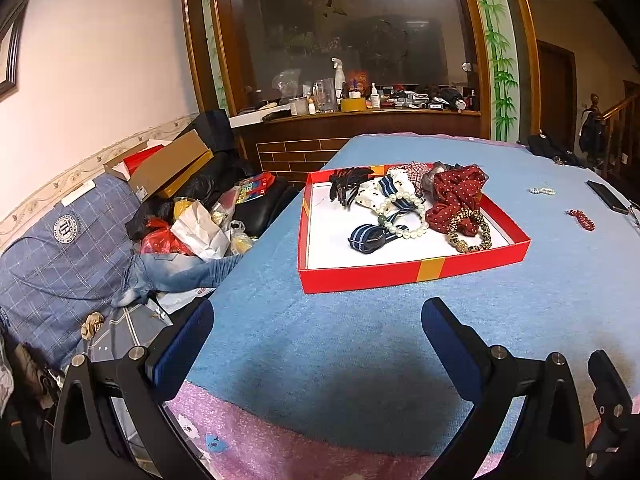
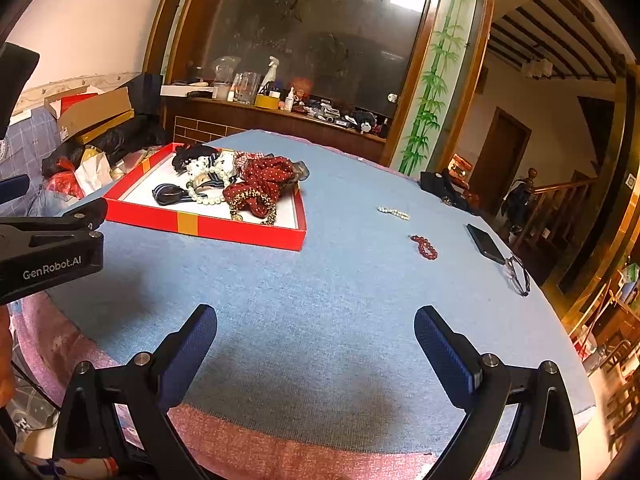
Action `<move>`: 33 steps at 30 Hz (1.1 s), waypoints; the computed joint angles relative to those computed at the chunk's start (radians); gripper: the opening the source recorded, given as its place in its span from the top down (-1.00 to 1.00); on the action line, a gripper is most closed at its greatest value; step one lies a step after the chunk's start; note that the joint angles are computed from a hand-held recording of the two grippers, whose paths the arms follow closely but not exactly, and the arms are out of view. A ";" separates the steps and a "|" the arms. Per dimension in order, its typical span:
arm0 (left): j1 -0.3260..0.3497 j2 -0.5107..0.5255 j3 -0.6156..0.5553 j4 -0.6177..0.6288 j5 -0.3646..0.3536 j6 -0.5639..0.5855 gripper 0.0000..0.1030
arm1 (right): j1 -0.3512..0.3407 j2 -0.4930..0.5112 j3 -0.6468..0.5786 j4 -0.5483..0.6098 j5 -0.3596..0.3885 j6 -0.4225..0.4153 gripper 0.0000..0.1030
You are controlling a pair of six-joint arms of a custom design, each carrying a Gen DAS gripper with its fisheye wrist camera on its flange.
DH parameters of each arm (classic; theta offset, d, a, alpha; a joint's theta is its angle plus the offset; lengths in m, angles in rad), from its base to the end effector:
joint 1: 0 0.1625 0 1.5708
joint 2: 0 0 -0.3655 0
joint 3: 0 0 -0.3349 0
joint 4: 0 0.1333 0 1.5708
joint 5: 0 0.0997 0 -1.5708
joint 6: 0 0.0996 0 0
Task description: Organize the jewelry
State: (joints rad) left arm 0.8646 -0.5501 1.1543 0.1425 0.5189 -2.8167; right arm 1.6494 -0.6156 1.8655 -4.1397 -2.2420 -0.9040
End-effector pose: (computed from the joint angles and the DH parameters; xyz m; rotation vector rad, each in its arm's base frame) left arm -0.1934 -0.5654 0.0566 0.5494 2.0080 -1.0879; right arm 0.1107 -0.4973 0.1329 0.4266 -1.8452 1.0427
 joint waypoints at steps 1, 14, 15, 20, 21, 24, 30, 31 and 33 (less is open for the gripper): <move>0.000 -0.002 0.005 -0.008 -0.001 0.006 -1.00 | -0.001 -0.002 0.001 0.006 -0.002 0.005 -0.96; -0.003 0.001 0.010 -0.024 -0.013 0.022 -1.00 | 0.001 0.005 -0.009 0.016 -0.010 0.003 -0.96; -0.003 0.001 0.009 -0.025 -0.015 0.023 -1.00 | 0.002 0.005 -0.010 0.016 -0.009 0.002 -0.96; -0.003 0.001 0.011 -0.028 -0.016 0.025 -1.00 | 0.002 0.009 -0.013 0.018 -0.010 0.000 -0.96; -0.002 0.000 0.014 -0.029 -0.015 0.026 -1.00 | 0.003 0.010 -0.015 0.019 -0.012 0.000 -0.96; -0.002 0.000 0.016 -0.030 -0.018 0.025 -1.00 | 0.003 0.012 -0.016 0.021 -0.014 0.000 -0.96; -0.002 -0.001 0.018 -0.027 -0.016 0.021 -1.00 | 0.003 0.012 -0.018 0.022 -0.015 0.000 -0.96; -0.002 -0.002 0.019 -0.026 -0.016 0.021 -1.00 | 0.003 0.013 -0.018 0.024 -0.016 0.000 -0.96; -0.002 0.001 0.015 -0.024 -0.018 0.020 -1.00 | 0.004 0.015 -0.018 0.022 -0.018 0.000 -0.96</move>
State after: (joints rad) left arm 0.8623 -0.5494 1.1692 0.1182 0.5014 -2.7968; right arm 1.6532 -0.6005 1.8480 -4.1177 -2.2603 -0.9042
